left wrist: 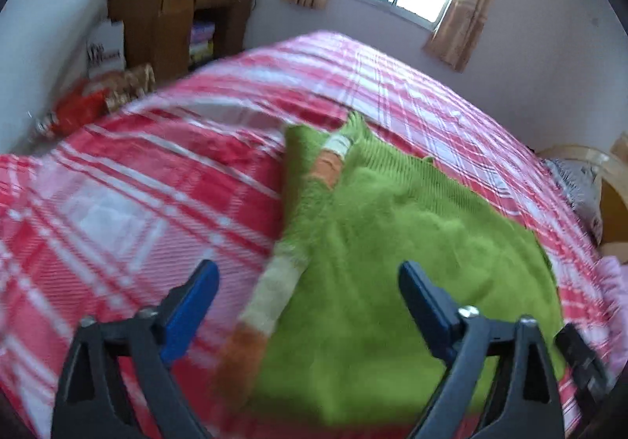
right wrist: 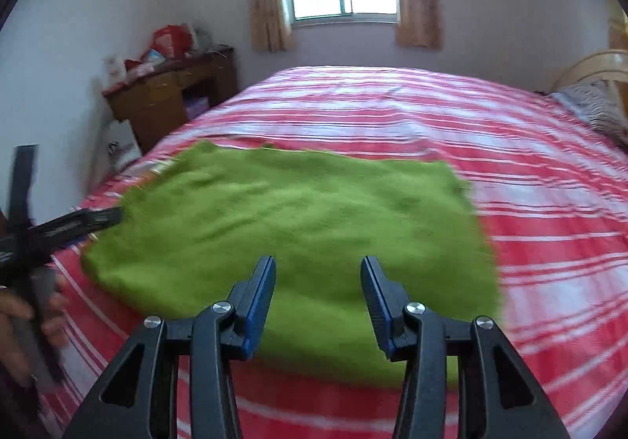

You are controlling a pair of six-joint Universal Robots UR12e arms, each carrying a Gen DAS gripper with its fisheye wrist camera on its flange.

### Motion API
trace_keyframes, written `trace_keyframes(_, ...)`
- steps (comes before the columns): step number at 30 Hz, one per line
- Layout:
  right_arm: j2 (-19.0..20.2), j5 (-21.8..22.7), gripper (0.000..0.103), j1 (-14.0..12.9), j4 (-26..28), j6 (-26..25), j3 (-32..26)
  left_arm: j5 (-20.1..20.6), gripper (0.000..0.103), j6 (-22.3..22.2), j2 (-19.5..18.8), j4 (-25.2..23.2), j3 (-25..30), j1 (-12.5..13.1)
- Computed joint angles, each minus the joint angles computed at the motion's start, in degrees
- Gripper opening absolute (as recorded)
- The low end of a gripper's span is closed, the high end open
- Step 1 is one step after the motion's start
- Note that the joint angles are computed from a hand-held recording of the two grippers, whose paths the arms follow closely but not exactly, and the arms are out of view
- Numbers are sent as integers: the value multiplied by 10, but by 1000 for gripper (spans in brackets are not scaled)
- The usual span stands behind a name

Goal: Fold small clothes

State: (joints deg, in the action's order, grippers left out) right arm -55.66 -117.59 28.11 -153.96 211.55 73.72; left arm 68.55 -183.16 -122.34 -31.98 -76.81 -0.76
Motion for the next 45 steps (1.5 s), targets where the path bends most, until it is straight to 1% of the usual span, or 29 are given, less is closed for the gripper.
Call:
trace_keyframes(1,6,5,47,1,0,2,-7,-8,78,-4,-3,-19,6,-1)
trace_keyframes(2,15,14,47,2,3,2,-17,-16,77,-14,-8,-26,9,-2)
trace_keyframes(3,21,24,47,2,7,1,-22,-5,77,-19,-8,-10,4,-5)
trace_keyframes(5,32,52,47,1,29,-1,-31,8,74,-5,-5,18,-8,-10)
trace_keyframes(6,37,55,47,0,43,0,-35,14,62,0,-4,33,-15,-13)
trace_keyframes(7,38,52,47,1,33,-2,-33,12,54,-1,-3,42,-20,-12)
trace_keyframes(8,37,53,47,0,29,0,-32,8,39,-5,-3,48,-21,-11)
trace_keyframes(9,37,55,47,-1,28,2,-31,-3,28,-13,-3,54,-22,-8)
trace_keyframes(10,37,58,47,-2,23,4,-28,-13,27,-23,-5,54,-21,-6)
trace_keyframes(12,36,61,47,-2,7,7,-22,-16,24,-45,-4,60,-21,-5)
trace_keyframes(15,30,67,47,-5,-20,16,-6,16,22,-28,4,98,-27,-15)
trace_keyframes(19,22,82,47,-9,-54,34,14,8,22,29,17,146,-35,-32)
trace_keyframes(22,15,68,47,-9,-88,60,32,-4,21,94,27,174,-49,-46)
trace_keyframes(23,10,58,47,-9,-114,84,47,-8,21,110,27,173,-50,-48)
trace_keyframes(24,8,54,47,-9,-124,99,52,-10,21,136,28,172,-54,-55)
trace_keyframes(25,2,49,47,-11,-140,132,66,-7,21,150,28,170,-56,-58)
trace_keyframes(26,-3,53,47,-14,-149,158,77,2,21,171,28,166,-60,-65)
trace_keyframes(28,-9,65,47,-19,-157,185,90,5,21,194,27,147,-63,-71)
trace_keyframes(29,-12,77,47,-21,-159,186,93,9,21,203,25,131,-61,-74)
trace_keyframes(31,-15,86,45,-23,-134,174,89,22,21,213,21,102,-54,-78)
trace_keyframes(32,-18,105,45,-28,-128,161,88,22,21,213,22,102,-55,-77)
trace_keyframes(35,-23,145,46,-43,-139,148,87,6,21,203,21,97,-52,-71)
trace_keyframes(37,-21,176,47,-57,-147,142,78,6,21,204,21,99,-53,-70)
trace_keyframes(39,-15,204,56,-69,-149,139,64,9,21,206,21,102,-55,-71)
trace_keyframes(40,-10,225,64,-76,-144,141,51,9,21,204,20,103,-54,-72)
trace_keyframes(41,-1,251,65,-85,-139,143,37,6,21,203,20,102,-53,-71)
trace_keyframes(42,9,291,65,-94,-138,146,21,3,21,201,21,103,-55,-71)
trace_keyframes(43,17,312,65,-100,-133,149,9,-2,22,198,21,102,-56,-70)
trace_keyframes(45,44,362,65,-110,-93,139,-36,-10,22,194,21,100,-55,-69)
